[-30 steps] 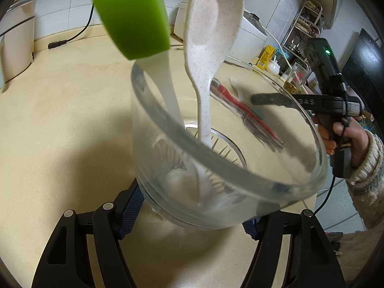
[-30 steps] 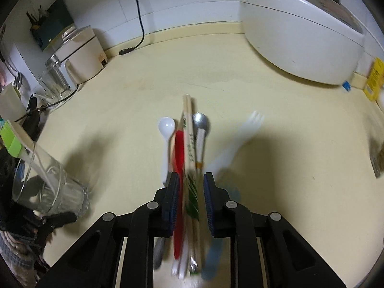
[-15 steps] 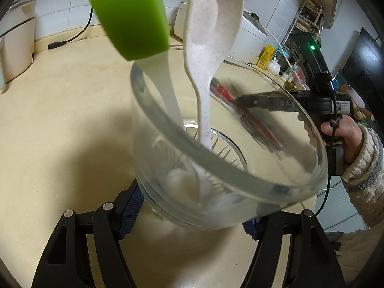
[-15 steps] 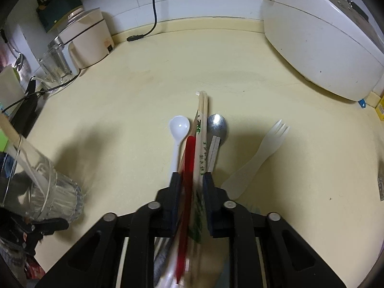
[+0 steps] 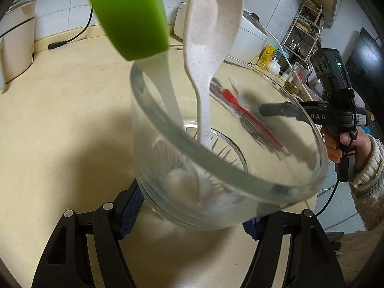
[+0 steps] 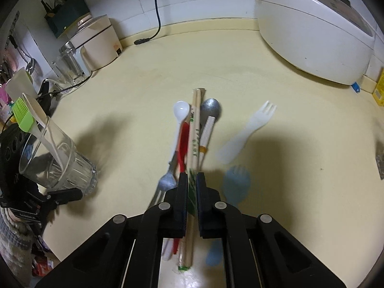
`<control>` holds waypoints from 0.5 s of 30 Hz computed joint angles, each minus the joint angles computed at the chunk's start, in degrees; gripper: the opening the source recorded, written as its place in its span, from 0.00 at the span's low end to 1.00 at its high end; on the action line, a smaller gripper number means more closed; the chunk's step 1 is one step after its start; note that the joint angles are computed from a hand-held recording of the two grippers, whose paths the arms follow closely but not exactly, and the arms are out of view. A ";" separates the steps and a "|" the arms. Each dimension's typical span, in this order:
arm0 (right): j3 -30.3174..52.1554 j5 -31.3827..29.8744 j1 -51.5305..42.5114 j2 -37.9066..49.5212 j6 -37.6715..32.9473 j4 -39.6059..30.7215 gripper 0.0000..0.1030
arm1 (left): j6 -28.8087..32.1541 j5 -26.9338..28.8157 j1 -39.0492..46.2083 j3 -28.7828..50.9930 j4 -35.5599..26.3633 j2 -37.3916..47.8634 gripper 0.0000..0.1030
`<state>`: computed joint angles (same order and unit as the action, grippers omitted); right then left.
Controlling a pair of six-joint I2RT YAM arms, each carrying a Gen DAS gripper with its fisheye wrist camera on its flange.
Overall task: Organize utensils
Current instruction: 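Grasp the paper-wrapped chopsticks from the utensil pile with the right tool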
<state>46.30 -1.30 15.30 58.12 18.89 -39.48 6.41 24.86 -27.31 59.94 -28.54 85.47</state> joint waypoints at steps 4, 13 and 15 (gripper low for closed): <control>0.59 -2.14 -1.06 1.74 0.35 1.03 0.08 | 0.03 0.00 0.03 0.01 0.00 0.02 0.71; 1.91 0.35 1.58 8.07 1.12 2.62 0.17 | 0.01 0.02 0.02 0.04 -0.03 0.01 0.72; 1.43 -0.43 1.26 7.77 1.12 3.09 0.15 | 0.00 0.01 0.00 0.04 -0.03 0.00 0.72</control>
